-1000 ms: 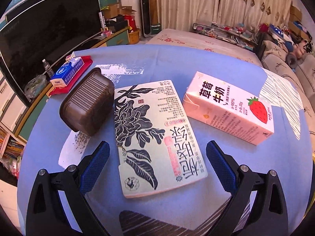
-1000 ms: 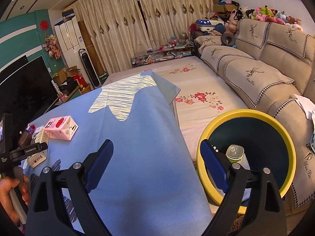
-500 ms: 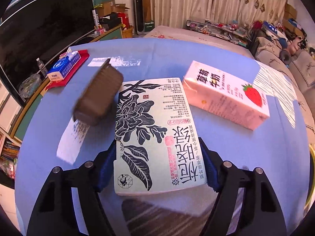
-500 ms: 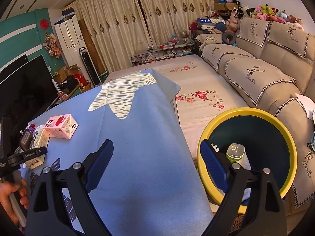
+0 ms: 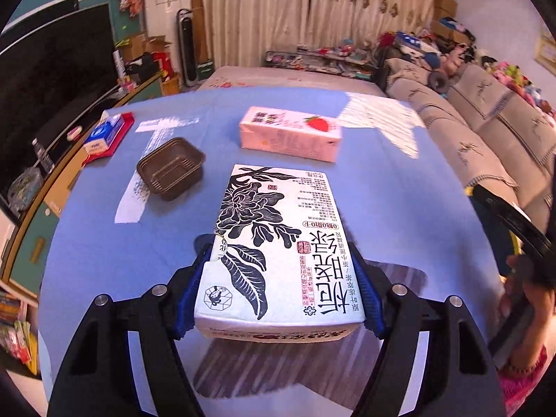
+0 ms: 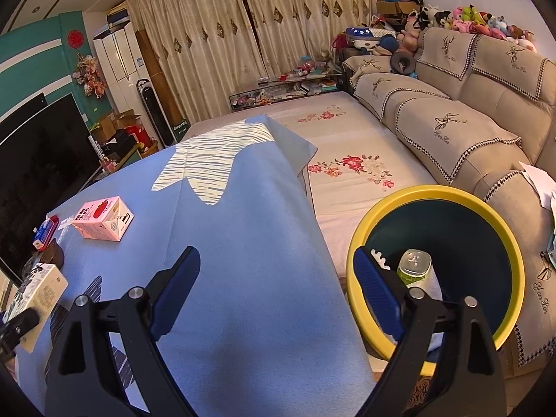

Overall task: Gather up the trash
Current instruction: 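Carry the floral box over the bin and open the left tool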

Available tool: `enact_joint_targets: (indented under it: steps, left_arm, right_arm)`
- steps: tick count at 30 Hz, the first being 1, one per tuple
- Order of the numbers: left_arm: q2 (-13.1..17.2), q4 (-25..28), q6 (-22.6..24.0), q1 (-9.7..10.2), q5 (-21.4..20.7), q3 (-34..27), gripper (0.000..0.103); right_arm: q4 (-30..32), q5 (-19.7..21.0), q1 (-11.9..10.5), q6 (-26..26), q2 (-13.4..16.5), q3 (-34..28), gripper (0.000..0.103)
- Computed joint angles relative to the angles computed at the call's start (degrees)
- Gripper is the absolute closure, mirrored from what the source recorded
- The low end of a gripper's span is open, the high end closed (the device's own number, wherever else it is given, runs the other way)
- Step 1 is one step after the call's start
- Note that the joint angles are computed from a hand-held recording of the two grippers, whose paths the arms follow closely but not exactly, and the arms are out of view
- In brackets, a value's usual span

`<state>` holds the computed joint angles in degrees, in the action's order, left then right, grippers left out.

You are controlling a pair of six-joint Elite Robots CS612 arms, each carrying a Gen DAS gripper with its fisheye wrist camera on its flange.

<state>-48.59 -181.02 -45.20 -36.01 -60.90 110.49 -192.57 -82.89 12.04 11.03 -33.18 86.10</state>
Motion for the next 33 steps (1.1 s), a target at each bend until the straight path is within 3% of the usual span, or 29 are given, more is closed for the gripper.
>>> enact_joint_targets:
  steps: [5, 9, 13, 16, 26, 33]
  left_arm:
    - [-1.3, -2.0, 4.1, -2.38, -0.3, 0.0, 0.031]
    - [-0.9, -2.6, 8.3, -3.19, -2.6, -2.6, 0.031]
    - [1.1, -1.7, 12.4, -3.6, -7.7, -7.4, 0.031]
    - [3.3, 0.3, 15.0, -3.79, -11.2, -12.1, 0.031]
    - [13.4, 10.7, 23.6, -4.62, -19.5, -31.8, 0.03]
    - [20.1, 17.3, 24.7, -4.97, -23.3, -43.8, 0.03]
  right_arm:
    - [-4.6, 1.2, -1.5, 1.0, -2.2, 3.8, 0.018]
    - [-8.2, -1.7, -3.3, 0.6, -4.5, 7.9, 0.018]
    - [-10.5, -7.2, -4.9, -0.2, -6.3, 11.7, 0.018]
    - [-11.1, -9.7, -6.0, -0.1, -6.8, 13.5, 0.018]
    - [-11.0, -11.0, -9.2, 2.5, -6.5, 16.1, 0.018]
    - [-12.3, -14.6, -10.4, 4.5, -7.3, 18.1, 0.018]
